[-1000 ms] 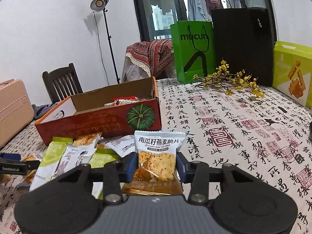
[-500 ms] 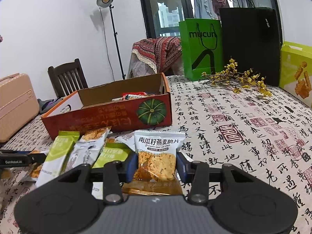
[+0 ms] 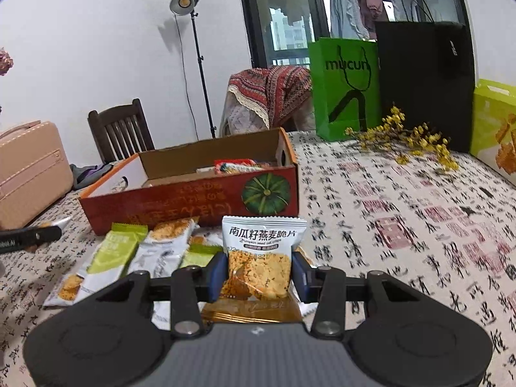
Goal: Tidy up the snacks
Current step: 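Carry both packets into the box and open both tools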
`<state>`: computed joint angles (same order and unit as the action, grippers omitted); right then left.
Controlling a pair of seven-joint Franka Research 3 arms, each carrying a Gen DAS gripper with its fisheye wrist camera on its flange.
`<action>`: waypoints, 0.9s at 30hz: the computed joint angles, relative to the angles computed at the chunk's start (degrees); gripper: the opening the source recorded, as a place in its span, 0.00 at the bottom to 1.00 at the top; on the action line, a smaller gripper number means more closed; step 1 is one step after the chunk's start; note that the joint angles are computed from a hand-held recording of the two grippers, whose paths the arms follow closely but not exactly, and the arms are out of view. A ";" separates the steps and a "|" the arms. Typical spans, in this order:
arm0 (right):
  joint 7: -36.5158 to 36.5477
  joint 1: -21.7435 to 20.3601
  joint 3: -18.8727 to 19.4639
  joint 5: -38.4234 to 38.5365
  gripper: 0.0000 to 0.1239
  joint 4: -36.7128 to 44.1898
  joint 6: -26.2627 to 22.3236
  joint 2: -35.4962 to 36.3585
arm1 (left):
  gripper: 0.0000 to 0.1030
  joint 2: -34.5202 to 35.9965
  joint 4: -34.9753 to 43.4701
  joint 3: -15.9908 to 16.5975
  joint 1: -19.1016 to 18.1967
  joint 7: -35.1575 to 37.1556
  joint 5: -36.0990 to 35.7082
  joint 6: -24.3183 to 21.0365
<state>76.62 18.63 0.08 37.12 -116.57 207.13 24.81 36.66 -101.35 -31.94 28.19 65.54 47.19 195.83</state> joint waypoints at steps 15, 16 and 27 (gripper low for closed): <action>-5.41 3.35 -4.01 1.27 0.34 14.55 -4.09 5.61 | 0.47 2.69 9.58 1.04 -5.82 -3.98 -1.63 0.19; -5.99 3.82 -4.59 1.63 0.34 15.97 -4.85 6.23 | 0.47 3.08 10.64 1.23 -6.59 -3.87 -2.23 -0.34; 0.22 12.04 -19.49 1.58 0.34 35.67 -18.98 17.46 | 0.47 9.03 23.84 5.82 -16.84 2.50 -13.61 -7.11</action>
